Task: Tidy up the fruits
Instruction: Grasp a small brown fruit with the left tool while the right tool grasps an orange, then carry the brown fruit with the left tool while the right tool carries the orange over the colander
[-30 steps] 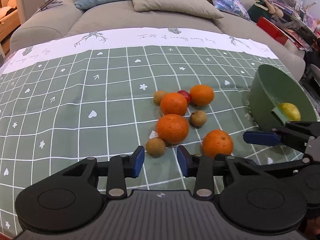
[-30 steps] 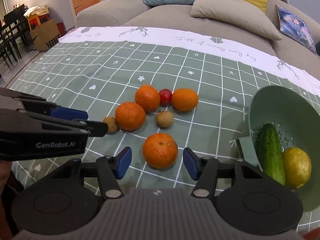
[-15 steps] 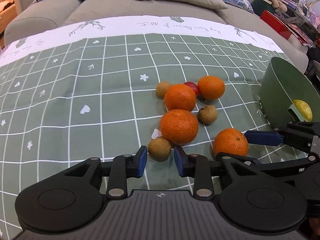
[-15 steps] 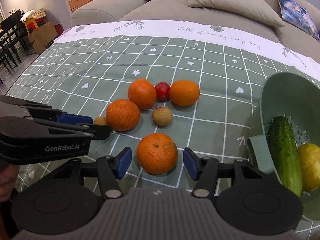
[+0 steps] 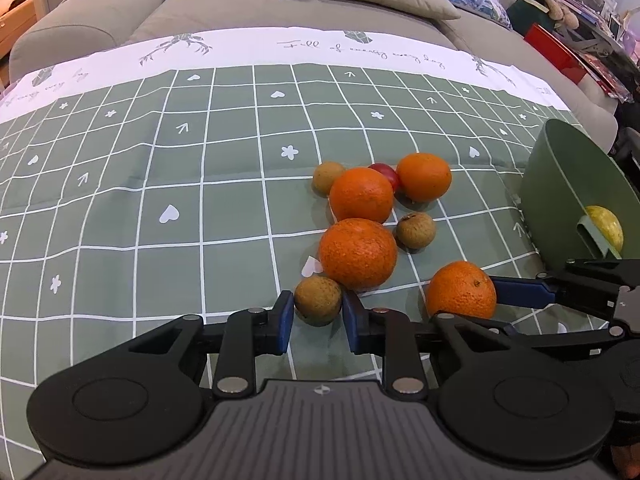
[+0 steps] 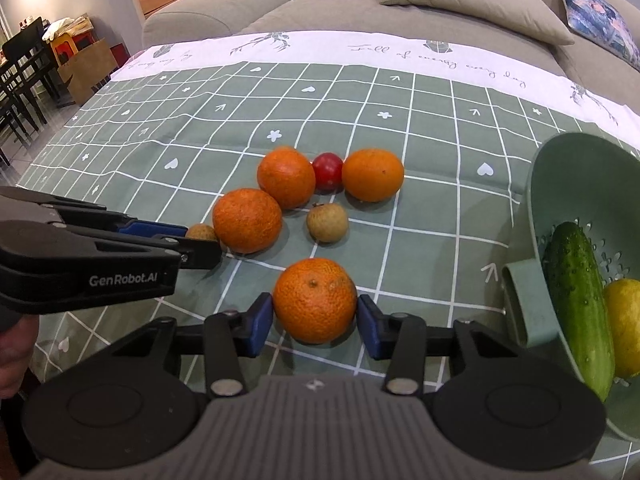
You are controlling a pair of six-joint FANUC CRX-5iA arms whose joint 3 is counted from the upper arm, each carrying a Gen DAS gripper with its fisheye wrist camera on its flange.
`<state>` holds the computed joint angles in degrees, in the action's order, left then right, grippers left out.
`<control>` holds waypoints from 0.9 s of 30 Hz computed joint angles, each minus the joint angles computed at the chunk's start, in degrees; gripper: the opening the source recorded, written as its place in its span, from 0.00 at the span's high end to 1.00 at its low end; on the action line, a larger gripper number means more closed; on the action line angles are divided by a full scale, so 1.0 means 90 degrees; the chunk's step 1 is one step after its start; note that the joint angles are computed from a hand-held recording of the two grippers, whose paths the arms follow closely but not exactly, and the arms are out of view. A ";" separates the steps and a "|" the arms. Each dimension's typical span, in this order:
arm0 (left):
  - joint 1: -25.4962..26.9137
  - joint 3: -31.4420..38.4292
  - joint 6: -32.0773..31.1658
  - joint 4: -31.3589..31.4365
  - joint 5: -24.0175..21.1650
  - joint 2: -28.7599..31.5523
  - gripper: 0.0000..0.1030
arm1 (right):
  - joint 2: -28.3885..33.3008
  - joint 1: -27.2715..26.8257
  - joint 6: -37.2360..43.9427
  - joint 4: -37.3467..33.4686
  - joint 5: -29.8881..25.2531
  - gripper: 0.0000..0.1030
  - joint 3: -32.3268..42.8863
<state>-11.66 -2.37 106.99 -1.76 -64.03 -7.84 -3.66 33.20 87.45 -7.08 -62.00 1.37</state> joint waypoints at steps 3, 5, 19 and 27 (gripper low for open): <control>-0.0069 0.0057 0.0110 -0.0072 -0.0097 -0.0101 0.72 | -0.0081 -0.0012 0.0118 -0.0062 -0.0009 0.59 0.0016; -0.0080 0.0041 0.0154 -0.0006 -0.0098 -0.0212 0.72 | -0.0162 -0.0037 0.0254 -0.0152 -0.0008 0.60 0.0039; -0.0420 0.0732 0.0463 0.0428 -0.0001 -0.0127 0.72 | -0.0564 -0.0566 0.0558 -0.0164 -0.0225 0.60 0.0481; -0.0879 0.1624 0.0130 0.0825 0.0176 0.0726 0.72 | -0.0331 -0.1439 0.1322 -0.0136 -0.0646 0.60 0.1009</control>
<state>-19.58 12.24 108.16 5.66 -62.44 -1.30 -6.64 20.25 99.36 -8.30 -67.82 10.45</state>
